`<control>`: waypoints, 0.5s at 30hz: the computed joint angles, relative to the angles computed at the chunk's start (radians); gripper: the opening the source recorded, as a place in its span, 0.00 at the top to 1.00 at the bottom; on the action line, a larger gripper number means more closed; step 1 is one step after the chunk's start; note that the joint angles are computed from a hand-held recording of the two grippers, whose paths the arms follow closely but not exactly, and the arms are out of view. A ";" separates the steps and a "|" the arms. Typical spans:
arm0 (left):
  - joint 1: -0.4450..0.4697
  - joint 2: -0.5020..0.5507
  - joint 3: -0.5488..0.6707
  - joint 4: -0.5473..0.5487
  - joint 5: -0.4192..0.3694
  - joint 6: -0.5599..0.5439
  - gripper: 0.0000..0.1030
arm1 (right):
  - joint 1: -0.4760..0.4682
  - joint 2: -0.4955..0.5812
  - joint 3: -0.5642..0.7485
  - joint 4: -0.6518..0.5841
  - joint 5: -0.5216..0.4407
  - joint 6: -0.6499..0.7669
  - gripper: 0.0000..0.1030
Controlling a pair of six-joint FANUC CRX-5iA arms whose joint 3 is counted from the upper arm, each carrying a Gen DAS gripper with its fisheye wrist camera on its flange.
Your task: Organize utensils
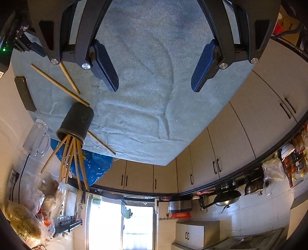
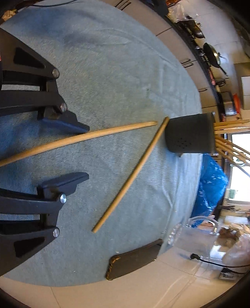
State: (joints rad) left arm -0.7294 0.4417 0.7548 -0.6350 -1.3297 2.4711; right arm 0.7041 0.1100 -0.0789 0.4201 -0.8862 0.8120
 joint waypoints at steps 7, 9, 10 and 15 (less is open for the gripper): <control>0.029 -0.023 -0.057 0.062 0.037 0.019 0.26 | 0.036 0.031 0.053 -0.073 0.041 0.105 0.90; 0.030 -0.021 -0.061 0.067 0.035 0.015 0.26 | 0.040 0.039 0.079 -0.132 0.054 0.160 0.90; 0.032 -0.017 -0.061 0.073 0.034 0.011 0.26 | 0.032 0.041 0.100 -0.201 0.065 0.218 0.89; 0.054 -0.008 -0.073 0.144 0.064 -0.019 0.26 | -0.008 0.007 0.102 -0.245 0.111 0.245 0.66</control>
State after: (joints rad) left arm -0.6757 0.4335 0.6819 -0.4905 -1.2658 2.4516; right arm 0.6962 0.1168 0.0227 0.1748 -0.7748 1.0569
